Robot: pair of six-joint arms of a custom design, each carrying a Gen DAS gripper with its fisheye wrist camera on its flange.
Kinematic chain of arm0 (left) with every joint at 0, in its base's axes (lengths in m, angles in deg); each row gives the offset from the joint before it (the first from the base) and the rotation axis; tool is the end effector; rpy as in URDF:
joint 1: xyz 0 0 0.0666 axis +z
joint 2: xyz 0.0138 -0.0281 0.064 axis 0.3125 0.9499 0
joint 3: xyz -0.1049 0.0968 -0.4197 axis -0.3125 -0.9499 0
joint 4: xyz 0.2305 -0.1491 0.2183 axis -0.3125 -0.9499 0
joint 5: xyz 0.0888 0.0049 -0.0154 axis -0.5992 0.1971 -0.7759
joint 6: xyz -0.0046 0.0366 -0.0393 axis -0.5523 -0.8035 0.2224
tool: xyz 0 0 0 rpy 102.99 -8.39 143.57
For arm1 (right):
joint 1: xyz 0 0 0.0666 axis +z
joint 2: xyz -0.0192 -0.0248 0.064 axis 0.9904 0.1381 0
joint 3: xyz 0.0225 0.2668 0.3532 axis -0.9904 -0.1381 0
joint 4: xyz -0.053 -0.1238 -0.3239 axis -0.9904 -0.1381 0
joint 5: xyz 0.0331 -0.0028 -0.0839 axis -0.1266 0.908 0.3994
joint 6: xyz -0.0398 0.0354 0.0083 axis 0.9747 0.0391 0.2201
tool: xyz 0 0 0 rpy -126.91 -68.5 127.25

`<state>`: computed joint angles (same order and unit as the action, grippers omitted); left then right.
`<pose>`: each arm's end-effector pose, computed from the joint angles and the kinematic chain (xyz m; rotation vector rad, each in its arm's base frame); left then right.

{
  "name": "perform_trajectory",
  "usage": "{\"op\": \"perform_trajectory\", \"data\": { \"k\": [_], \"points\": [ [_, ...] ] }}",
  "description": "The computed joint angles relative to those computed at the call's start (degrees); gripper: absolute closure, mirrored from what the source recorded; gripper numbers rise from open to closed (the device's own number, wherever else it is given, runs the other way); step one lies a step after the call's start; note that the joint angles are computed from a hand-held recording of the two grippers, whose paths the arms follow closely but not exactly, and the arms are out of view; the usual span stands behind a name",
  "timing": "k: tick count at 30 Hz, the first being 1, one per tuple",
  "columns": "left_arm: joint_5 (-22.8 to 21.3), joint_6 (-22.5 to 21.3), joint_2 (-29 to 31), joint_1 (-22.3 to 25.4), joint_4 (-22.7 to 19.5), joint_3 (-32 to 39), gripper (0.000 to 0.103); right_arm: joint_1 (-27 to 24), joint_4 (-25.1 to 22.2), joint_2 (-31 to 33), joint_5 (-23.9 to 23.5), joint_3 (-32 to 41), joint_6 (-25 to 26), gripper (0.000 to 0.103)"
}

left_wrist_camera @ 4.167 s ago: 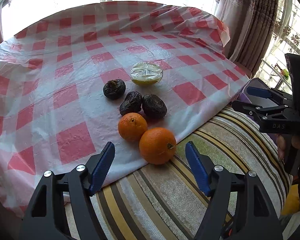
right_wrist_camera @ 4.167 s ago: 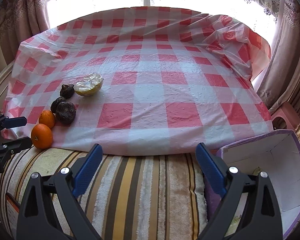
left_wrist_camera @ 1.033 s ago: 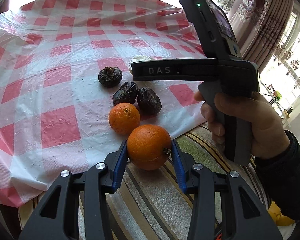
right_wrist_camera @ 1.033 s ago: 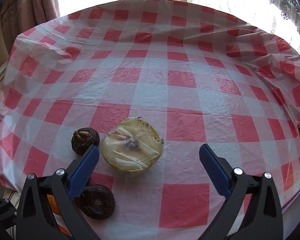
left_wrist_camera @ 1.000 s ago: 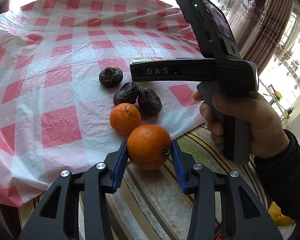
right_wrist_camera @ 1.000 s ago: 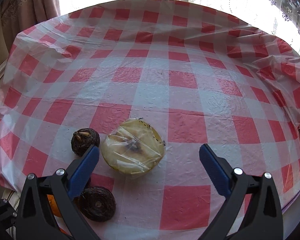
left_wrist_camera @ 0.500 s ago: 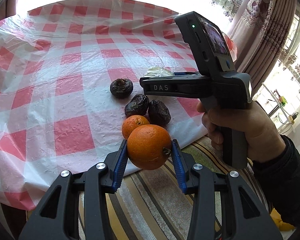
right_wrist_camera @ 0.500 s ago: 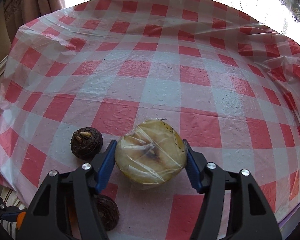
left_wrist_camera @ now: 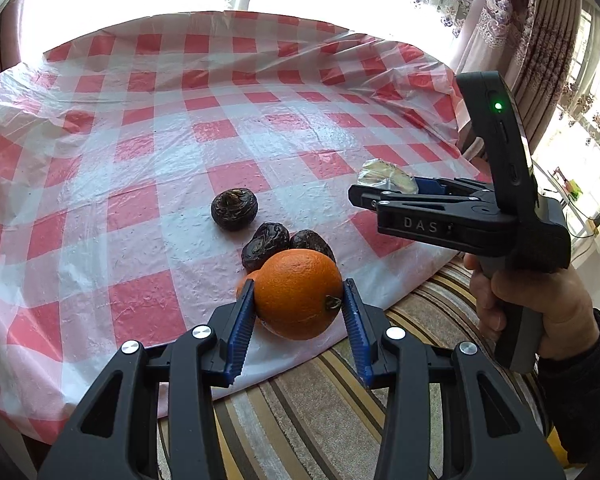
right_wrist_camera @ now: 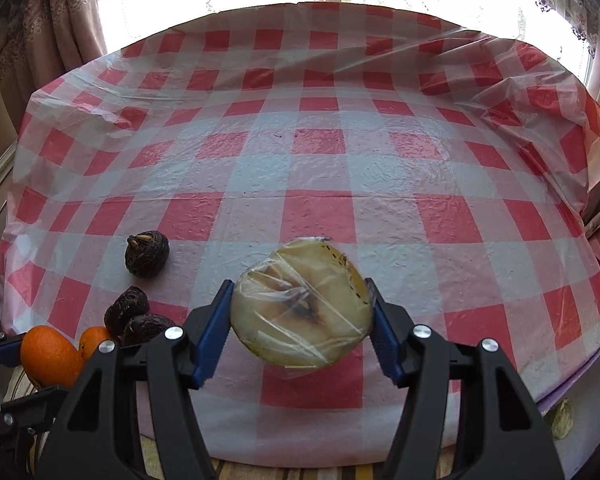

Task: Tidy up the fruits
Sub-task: 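Carry the orange and bagged fruit half into the white box and release them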

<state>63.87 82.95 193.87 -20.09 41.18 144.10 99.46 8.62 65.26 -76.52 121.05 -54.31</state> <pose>0.5201 -0.4069 0.3641 0.3083 2.4119 -0.3686 0.6085 0.1905 0.3458 -0.2461 2.4251 0.1923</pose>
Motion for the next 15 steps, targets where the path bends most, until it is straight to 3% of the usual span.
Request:
{"op": "perform_trajectory", "data": {
  "k": [15],
  "points": [
    [-2.07, -9.05, 9.35, -2.34, -11.07, 18.08, 0.063, -4.91, 4.80, -7.81, -1.22, -12.31, -1.67, 0.040]
  ]
}}
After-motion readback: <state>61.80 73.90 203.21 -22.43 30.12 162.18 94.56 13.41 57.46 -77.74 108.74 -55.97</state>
